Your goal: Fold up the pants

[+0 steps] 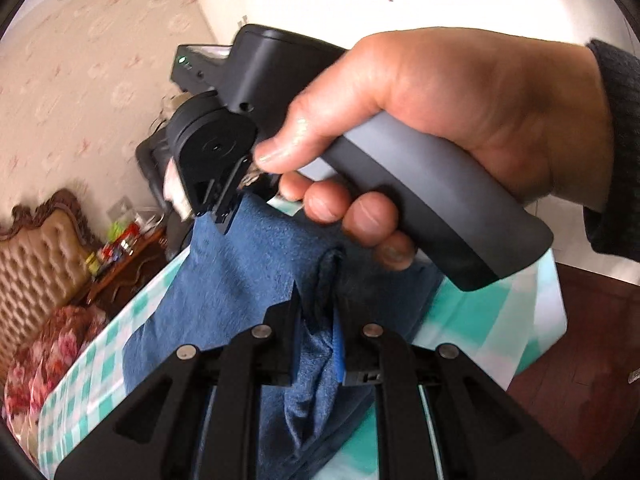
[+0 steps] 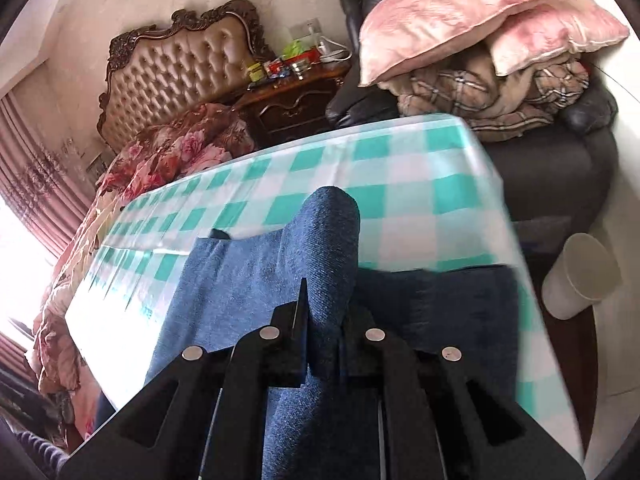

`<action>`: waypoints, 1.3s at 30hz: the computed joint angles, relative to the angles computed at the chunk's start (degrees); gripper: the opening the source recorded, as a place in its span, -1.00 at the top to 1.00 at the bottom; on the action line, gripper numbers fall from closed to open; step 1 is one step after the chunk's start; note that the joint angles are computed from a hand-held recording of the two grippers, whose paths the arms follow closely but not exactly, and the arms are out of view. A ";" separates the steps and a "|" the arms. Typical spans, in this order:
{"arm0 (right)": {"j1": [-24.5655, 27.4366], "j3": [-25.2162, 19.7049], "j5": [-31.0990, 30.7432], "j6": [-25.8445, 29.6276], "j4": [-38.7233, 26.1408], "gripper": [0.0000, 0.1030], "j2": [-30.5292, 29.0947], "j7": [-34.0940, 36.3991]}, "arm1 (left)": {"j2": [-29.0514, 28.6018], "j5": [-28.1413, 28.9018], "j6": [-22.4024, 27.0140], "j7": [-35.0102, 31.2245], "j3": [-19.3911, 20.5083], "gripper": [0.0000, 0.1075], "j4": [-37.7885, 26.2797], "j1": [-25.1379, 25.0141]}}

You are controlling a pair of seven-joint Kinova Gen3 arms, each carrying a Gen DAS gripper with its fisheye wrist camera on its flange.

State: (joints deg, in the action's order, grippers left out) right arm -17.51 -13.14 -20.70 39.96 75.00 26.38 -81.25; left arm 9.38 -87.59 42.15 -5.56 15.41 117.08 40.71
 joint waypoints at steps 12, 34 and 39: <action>6.71 -1.66 -3.16 -1.00 3.77 0.79 1.28 6.58 | 9.27 3.13 -4.01 -6.75 -5.20 0.78 -8.16 3.16; -0.66 4.37 10.75 -6.76 7.65 0.78 -1.63 -1.84 | 10.63 -5.26 -4.52 2.61 -4.35 0.77 -5.50 4.61; -1.26 4.78 12.24 -8.09 9.19 0.78 -2.48 -3.27 | 10.39 -6.10 -4.61 3.20 -3.34 0.77 -4.81 3.62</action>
